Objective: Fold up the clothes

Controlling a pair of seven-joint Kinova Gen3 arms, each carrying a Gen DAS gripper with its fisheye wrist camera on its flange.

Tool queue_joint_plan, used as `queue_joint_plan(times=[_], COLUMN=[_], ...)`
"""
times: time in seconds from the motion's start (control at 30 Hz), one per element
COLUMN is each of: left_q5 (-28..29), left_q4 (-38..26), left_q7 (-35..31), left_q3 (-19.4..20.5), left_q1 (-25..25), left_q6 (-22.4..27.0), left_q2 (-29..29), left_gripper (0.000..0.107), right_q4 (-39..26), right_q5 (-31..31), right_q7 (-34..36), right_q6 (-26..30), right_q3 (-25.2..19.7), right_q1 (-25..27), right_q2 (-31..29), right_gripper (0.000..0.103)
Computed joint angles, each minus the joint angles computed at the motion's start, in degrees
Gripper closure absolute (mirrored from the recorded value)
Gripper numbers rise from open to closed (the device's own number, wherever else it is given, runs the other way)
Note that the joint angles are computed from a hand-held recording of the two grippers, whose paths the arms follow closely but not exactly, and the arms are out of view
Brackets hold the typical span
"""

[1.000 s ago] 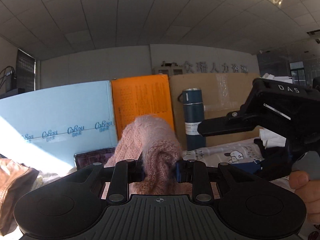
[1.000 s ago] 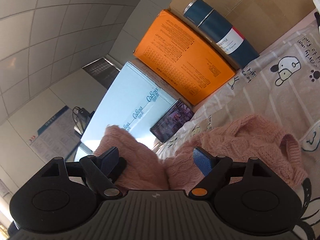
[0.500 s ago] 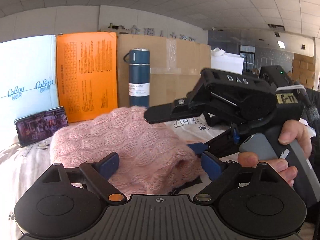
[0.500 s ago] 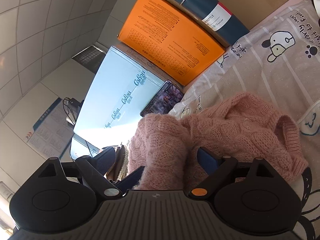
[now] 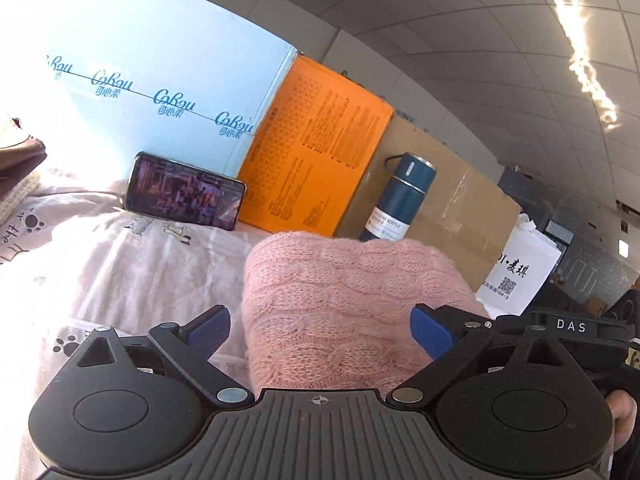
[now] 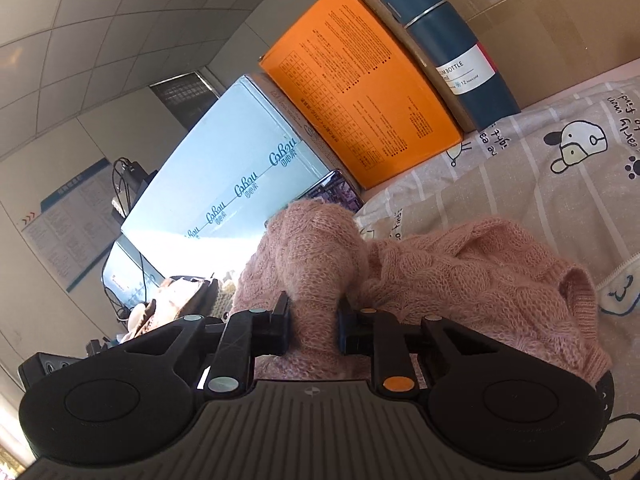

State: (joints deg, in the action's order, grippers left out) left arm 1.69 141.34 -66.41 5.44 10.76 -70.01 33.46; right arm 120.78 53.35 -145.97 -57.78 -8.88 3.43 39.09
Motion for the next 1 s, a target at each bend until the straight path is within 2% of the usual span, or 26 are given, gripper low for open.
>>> queue_joint_plan(times=[0.1, 0.23, 0.3, 0.5, 0.73, 0.83, 1.0], left_q5=[-0.4, 0.8, 2.1, 5.3, 8.8, 8.2, 7.8], left_q4=[1.4, 0.4, 0.0, -1.8, -4.0, -3.8, -2.5], left_q7=[0.5, 0.3, -0.3, -1.6, -2.4, -2.1, -1.5], left_q3=[-0.1, 0.0, -0.1, -0.4, -0.7, -0.8, -0.9], left_q1=[-0.1, 0.3, 1.1, 2.4, 3.4, 3.3, 3.7], left_q6=[-3.5, -1.7, -0.8, 3.5, 11.4, 11.0, 6.3], left_q2=[0.9, 0.7, 0.6, 0.0, -1.7, -1.6, -0.6], left_gripper=[0.009, 0.009, 0.009, 0.009, 0.007, 0.007, 0.007], right_q4=[2.5, 5.0, 5.4, 5.0, 2.8, 2.5, 2.6], right_q5=[-5.5, -12.6, -14.0, -15.0, -15.9, -18.4, -23.1], right_q7=[4.4, 8.1, 8.4, 8.5, 8.6, 10.5, 14.4], right_q6=[-4.0, -3.9, -2.8, 4.8, 15.6, 18.2, 20.6], right_q3=[0.1, 0.7, 0.8, 0.6, -0.8, -1.1, -1.5], right_q1=[0.3, -0.8, -0.8, -1.3, -2.7, -3.7, -4.9], right_q2=[0.0, -1.7, -2.5, -4.9, -6.5, -6.8, -7.2], right_gripper=[0.086, 0.086, 0.086, 0.086, 0.083, 0.078, 0.072])
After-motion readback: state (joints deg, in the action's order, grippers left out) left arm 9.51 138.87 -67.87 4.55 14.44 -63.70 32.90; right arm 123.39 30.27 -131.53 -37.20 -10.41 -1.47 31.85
